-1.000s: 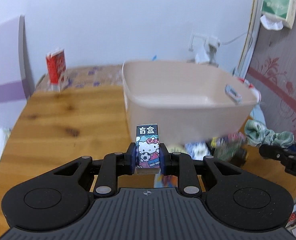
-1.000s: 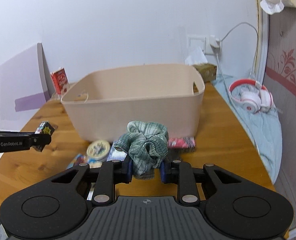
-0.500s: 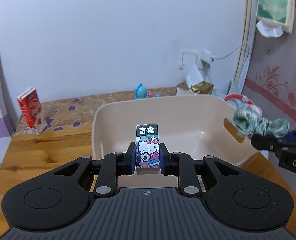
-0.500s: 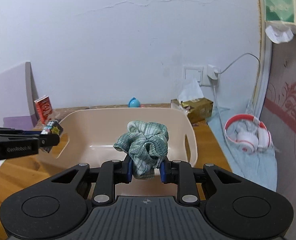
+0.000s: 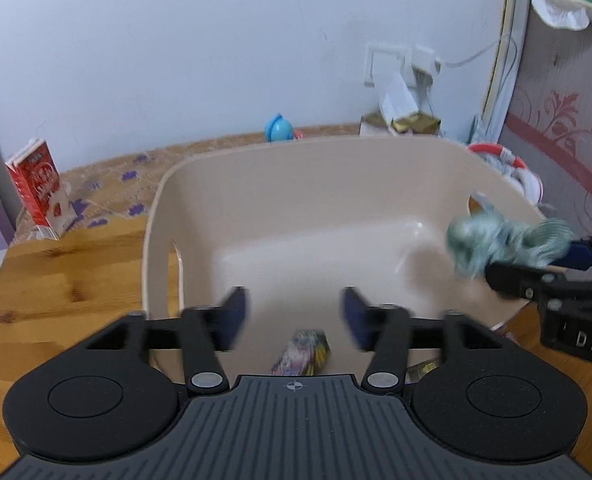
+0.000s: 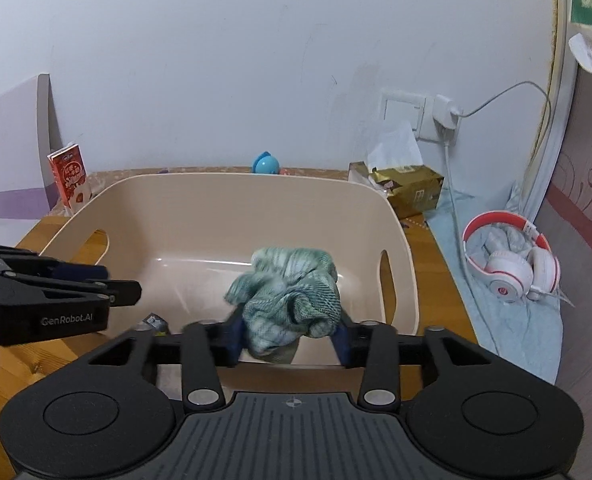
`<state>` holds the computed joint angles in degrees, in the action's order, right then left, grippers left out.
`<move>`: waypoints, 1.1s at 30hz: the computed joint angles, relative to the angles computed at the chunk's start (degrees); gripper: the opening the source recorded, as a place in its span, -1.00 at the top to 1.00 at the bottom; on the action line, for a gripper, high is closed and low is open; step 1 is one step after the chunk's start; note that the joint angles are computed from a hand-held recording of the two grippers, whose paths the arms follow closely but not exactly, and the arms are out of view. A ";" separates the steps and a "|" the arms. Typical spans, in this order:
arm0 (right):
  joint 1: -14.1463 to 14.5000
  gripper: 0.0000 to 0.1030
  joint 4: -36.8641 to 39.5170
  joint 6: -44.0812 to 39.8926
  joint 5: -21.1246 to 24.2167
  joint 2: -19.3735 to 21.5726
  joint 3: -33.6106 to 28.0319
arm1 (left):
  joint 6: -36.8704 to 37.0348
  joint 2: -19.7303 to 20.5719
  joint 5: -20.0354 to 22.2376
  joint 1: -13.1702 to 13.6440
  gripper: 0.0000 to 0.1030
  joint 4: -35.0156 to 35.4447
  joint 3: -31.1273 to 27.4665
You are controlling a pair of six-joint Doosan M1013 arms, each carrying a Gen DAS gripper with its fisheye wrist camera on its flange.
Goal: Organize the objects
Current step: 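Lift both held items over the beige bin and open both tools to drop them, then grasp the cartoon-printed box with left tool while right tool grasps the black box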
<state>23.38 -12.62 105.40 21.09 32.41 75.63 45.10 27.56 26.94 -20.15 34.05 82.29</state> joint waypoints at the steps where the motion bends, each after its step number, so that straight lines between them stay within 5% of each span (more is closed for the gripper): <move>1: 0.15 -0.13 -1.33 1.14 -0.37 -0.29 0.43 | -2.21 -0.50 -0.48 -0.18 -0.35 2.24 0.60; 10: 0.92 -0.86 -12.93 12.05 -4.14 -4.45 6.14 | -16.47 -5.76 -2.96 -1.71 -0.64 15.49 6.79; 14: 1.30 -0.97 -17.44 15.90 -4.42 -6.21 8.88 | -20.14 -7.50 -3.02 -2.65 -0.67 19.25 9.83; 22: 1.30 -1.00 -13.99 11.34 -2.61 -7.46 12.26 | -17.67 -8.62 -2.91 -3.39 -0.68 14.54 13.45; 33: 0.57 -1.00 -2.27 -0.04 0.70 -5.10 12.08 | -0.87 -6.00 -0.50 -3.10 -0.68 -2.87 12.85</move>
